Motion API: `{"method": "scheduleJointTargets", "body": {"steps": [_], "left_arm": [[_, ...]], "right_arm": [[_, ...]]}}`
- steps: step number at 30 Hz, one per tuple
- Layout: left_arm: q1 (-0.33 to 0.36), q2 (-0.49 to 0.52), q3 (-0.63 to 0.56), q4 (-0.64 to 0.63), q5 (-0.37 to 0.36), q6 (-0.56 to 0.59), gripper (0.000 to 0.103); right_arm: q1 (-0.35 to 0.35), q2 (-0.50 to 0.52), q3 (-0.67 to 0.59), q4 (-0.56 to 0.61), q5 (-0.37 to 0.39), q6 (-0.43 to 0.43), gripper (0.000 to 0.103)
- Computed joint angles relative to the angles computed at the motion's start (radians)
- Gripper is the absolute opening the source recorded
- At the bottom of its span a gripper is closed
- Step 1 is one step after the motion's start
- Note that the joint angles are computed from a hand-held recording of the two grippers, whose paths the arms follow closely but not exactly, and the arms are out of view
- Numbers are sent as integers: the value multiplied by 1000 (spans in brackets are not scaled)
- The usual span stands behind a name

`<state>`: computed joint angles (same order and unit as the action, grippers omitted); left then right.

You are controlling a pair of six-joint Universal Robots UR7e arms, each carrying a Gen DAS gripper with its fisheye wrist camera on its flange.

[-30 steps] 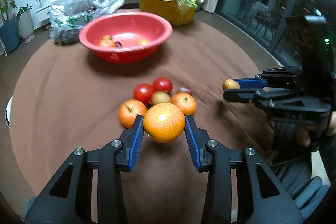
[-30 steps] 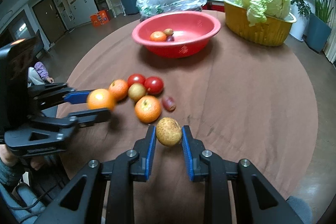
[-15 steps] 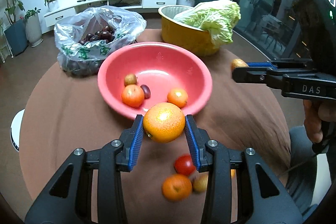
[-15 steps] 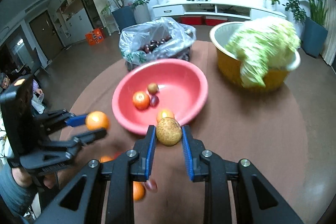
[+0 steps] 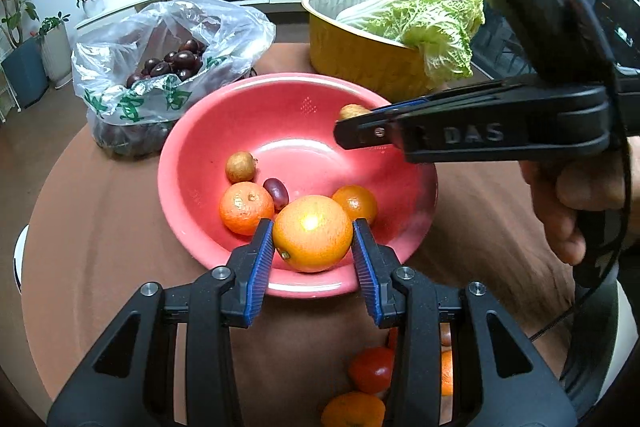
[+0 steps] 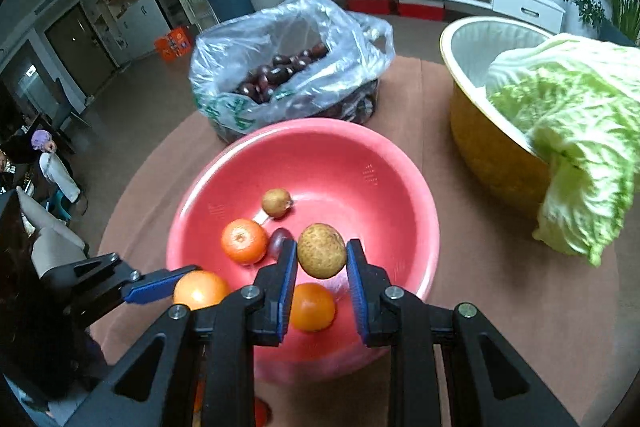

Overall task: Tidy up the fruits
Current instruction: 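Carry the orange and the pear with both tools over the red bowl, then open the left tool to drop the orange while the right tool drops the pear into the bowl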

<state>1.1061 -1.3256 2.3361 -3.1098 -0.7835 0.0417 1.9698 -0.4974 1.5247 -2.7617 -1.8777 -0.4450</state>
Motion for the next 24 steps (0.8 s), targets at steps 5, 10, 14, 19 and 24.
{"method": "scheduleJointTargets", "body": {"steps": [5,10,14,19,24], "left_arm": [[2,14,-11,5,10,2,38],[3,23,-16,6,12,-5,38],[7,32,-22,-2,9,-5,38],[9,34,-23,-12,8,-6,45],[9,30,-22,-13,6,-12,46]], "right_arm": [[-2,25,-33,31,-8,13,27],[-1,51,-65,64,-30,32,27],[-4,65,-81,79,-47,55,27],[-6,68,-89,81,-51,77,37],[-5,67,-87,81,-53,77,37]]}}
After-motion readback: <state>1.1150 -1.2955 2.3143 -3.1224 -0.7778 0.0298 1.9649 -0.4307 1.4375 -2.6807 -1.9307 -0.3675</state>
